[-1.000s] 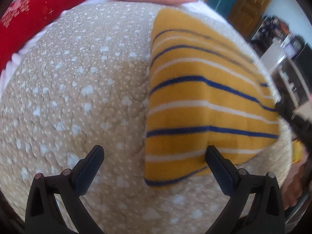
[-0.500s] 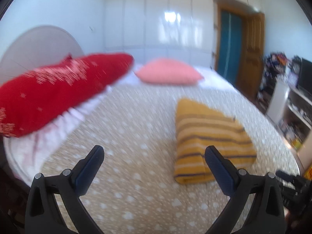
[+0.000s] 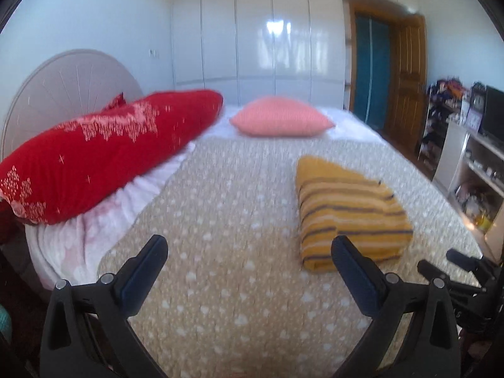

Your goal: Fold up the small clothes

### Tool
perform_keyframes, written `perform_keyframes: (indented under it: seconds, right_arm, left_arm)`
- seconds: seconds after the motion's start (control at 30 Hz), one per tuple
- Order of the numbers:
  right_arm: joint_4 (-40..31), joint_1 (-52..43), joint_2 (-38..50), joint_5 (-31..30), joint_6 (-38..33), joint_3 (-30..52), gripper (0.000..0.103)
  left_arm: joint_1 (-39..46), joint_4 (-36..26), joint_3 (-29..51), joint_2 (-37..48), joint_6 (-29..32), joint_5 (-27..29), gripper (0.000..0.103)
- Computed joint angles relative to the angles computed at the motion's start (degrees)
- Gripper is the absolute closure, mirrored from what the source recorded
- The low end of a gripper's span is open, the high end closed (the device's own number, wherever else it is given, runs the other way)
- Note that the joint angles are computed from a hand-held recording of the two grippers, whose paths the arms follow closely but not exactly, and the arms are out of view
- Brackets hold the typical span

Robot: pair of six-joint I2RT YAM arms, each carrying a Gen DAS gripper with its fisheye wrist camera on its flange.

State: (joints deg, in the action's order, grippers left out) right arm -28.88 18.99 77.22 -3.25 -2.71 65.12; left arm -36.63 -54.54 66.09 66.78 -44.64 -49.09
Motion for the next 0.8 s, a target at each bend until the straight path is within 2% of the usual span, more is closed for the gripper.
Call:
perform_keyframes:
  seconds: [0.23,0.8]
  right_arm:
    - [0.59,2.58,-0.24,3.59,-1.08,-2.04,0.028]
    - [0.30,1.02,0.84,3.11,-0.22,-2.99,0.024]
  left_arm:
    - [0.51,-1.44,-2.20,2.03,-2.49,3.69,0.000]
    - [0.53,-1.06,-1.83,6.24,-1.42,7.96,0.000]
